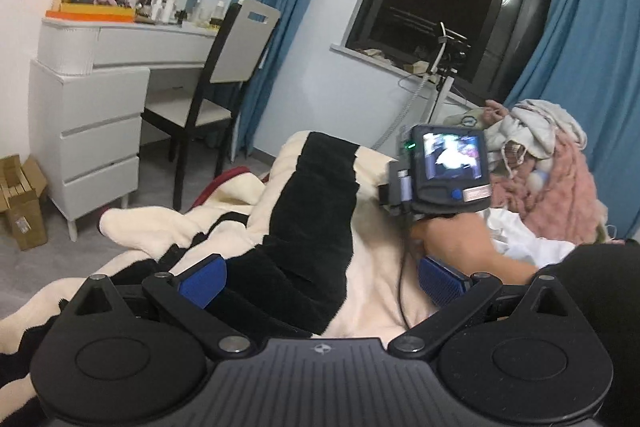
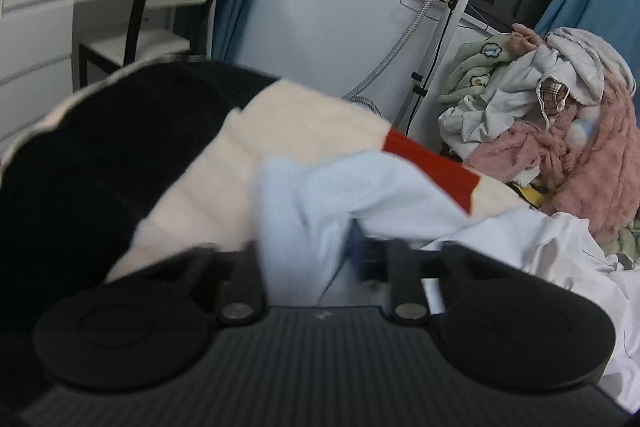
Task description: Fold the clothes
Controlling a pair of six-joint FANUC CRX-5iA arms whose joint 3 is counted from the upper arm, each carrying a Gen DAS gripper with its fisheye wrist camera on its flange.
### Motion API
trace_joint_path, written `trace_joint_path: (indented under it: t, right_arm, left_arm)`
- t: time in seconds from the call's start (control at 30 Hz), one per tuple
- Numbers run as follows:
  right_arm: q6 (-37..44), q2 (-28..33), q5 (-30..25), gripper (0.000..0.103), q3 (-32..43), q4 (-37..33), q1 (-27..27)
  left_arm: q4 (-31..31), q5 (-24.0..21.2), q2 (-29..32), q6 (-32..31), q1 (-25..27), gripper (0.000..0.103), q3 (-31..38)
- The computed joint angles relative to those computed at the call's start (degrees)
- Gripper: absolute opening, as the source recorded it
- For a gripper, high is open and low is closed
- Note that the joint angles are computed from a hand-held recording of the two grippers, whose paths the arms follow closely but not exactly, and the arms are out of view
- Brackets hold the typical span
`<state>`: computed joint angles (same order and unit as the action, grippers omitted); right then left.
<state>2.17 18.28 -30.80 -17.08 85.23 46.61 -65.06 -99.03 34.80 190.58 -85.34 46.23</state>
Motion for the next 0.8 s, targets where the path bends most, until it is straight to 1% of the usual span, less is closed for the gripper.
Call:
trace_joint_path:
  t: [0.03,0.1,0.2,0.3,0.33,0.43,0.57,0.67,0.73,0.77,0.8]
  right_arm:
    - [-2.4,-1.3,0.9,0.008,-1.1,2.0,-0.9]
    - [-8.0,-4.3,1.4,0.006,-3.6,7.3,-2.5]
    - [-20.2,-10.1,2.7,0.006,-8.3,21.3,-7.6]
    - [-37.0,-17.3,5.2,0.006,-13.0,38.3,-16.0]
    - [-41.4,-19.5,5.5,0.006,-14.4,42.7,-18.8]
    - [-49.6,-24.2,6.6,0.006,-17.5,49.1,-26.5]
    - [-59.8,-27.8,9.9,0.006,-20.5,55.5,-37.2]
    - [-70.3,-28.0,13.5,0.006,-21.6,63.7,-45.7]
    - [-78.7,-26.4,16.5,0.006,-21.1,70.3,-50.4]
    - [-84.2,-25.5,18.4,0.006,-20.4,75.0,-52.4]
    - [-91.3,-24.6,20.9,0.006,-19.1,81.5,-54.5]
  left_arm:
    - [0.0,-0.2,0.3,-0.4,0.0,0.103,0.4]
    - [-0.9,-0.5,0.5,-0.7,-0.4,0.103,0.7]
    - [-2.6,-2.1,1.4,-1.9,-1.2,0.103,2.2]
    - [-2.6,-2.0,1.9,-1.8,-1.6,0.103,3.2]
    - [-2.5,-2.0,2.2,-1.7,-1.8,0.103,3.7]
    - [-1.4,-1.7,3.7,-3.3,-1.8,0.103,6.3]
    - [-1.0,-0.9,6.3,-6.3,-2.0,0.103,9.9]
    - [-0.8,0.5,7.9,-8.8,-1.9,0.103,11.7]
    - [-0.5,1.2,9.3,-11.4,-1.5,0.103,13.4]
    - [-0.2,1.6,9.8,-12.5,-1.2,0.103,13.9]
    - [0.2,2.2,10.2,-13.4,-0.9,0.103,14.2]
